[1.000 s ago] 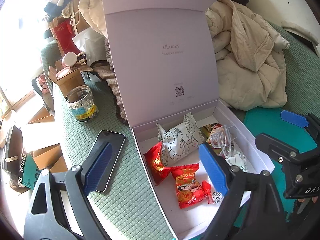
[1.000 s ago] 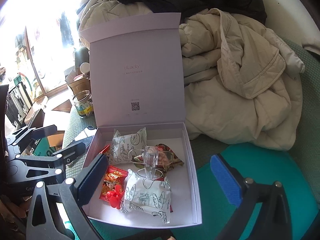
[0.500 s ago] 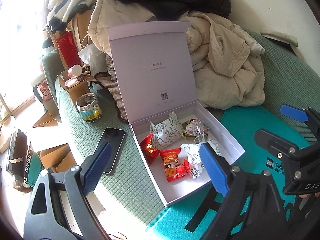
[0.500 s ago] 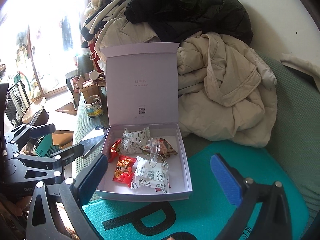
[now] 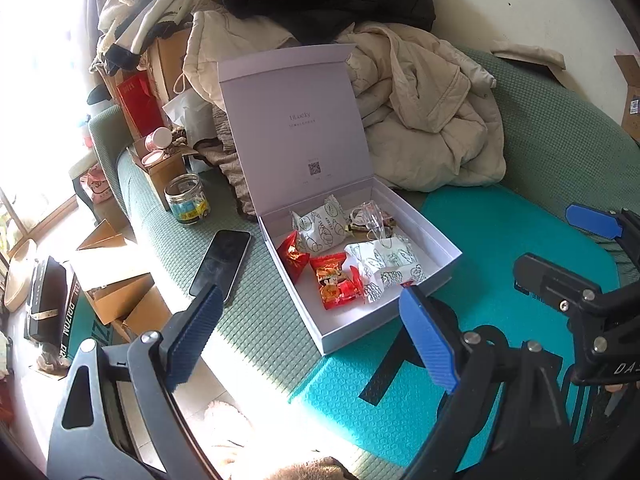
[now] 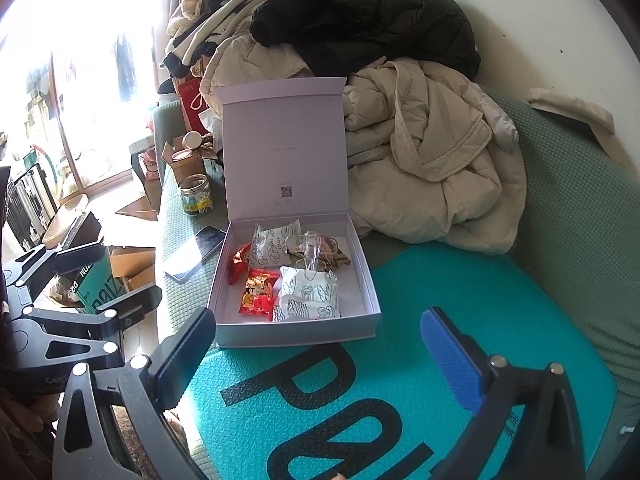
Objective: Organize objects
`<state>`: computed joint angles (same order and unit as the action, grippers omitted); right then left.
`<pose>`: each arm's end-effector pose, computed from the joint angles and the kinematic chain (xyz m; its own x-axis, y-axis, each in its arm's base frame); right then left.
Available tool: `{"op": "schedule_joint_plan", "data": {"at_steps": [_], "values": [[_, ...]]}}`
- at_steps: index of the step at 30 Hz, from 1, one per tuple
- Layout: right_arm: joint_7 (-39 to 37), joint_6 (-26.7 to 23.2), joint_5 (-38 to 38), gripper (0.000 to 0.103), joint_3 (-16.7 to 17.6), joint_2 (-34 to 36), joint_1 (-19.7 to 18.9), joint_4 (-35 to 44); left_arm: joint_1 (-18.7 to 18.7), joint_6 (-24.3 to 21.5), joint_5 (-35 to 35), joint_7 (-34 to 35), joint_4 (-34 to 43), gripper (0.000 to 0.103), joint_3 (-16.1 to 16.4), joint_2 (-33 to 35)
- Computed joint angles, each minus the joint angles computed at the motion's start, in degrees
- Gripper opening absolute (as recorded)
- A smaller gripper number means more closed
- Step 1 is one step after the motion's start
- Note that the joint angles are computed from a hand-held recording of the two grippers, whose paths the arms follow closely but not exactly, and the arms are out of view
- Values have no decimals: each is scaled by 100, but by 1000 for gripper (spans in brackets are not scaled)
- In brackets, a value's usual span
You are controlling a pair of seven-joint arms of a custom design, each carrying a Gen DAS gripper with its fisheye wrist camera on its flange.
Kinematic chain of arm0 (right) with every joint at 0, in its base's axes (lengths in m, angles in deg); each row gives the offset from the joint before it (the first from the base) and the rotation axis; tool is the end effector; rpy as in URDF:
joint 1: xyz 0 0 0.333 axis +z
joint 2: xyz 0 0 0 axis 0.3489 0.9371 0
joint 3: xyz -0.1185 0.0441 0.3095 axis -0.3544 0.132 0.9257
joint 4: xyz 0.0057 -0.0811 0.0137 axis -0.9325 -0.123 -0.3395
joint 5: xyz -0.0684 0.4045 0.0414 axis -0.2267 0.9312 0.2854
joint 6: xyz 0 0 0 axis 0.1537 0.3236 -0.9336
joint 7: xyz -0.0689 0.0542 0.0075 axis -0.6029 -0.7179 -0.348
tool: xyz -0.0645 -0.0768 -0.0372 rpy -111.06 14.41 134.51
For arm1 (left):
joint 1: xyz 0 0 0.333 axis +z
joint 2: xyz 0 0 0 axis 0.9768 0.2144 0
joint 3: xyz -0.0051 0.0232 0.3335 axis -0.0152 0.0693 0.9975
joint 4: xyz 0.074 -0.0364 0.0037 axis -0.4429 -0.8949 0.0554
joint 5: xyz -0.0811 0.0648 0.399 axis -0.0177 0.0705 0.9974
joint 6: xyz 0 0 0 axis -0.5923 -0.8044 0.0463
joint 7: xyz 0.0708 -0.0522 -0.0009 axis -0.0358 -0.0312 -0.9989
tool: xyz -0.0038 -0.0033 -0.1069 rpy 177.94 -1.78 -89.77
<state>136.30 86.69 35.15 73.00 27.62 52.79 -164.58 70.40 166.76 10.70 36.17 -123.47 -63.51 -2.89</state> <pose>0.4953 0.4260 0.5662 0.0242 -0.9996 0.0128 -0.6694 -0.0257 -0.7424 0.5442 -0.1972 0.5583 -0.3304 -0.9433 -0.0307 -0.6429 0.2488 -0.7244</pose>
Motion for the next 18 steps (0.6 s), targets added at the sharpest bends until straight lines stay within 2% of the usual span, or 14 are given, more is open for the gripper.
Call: {"op": "schedule_joint_plan", "data": {"at_steps": [9, 14, 18], "values": [[637, -71, -266, 103, 226, -442, 97, -648, -119, 151, -509, 430, -772, 90, 29, -584], [1081, -389, -694, 103, 401, -581, 201, -832, -28, 282, -510, 400, -1153, 90, -66, -871], [1442, -343, -808, 103, 473, -718, 219, -1020, 112, 324, -391, 217, -1414, 90, -194, -1091]]}}
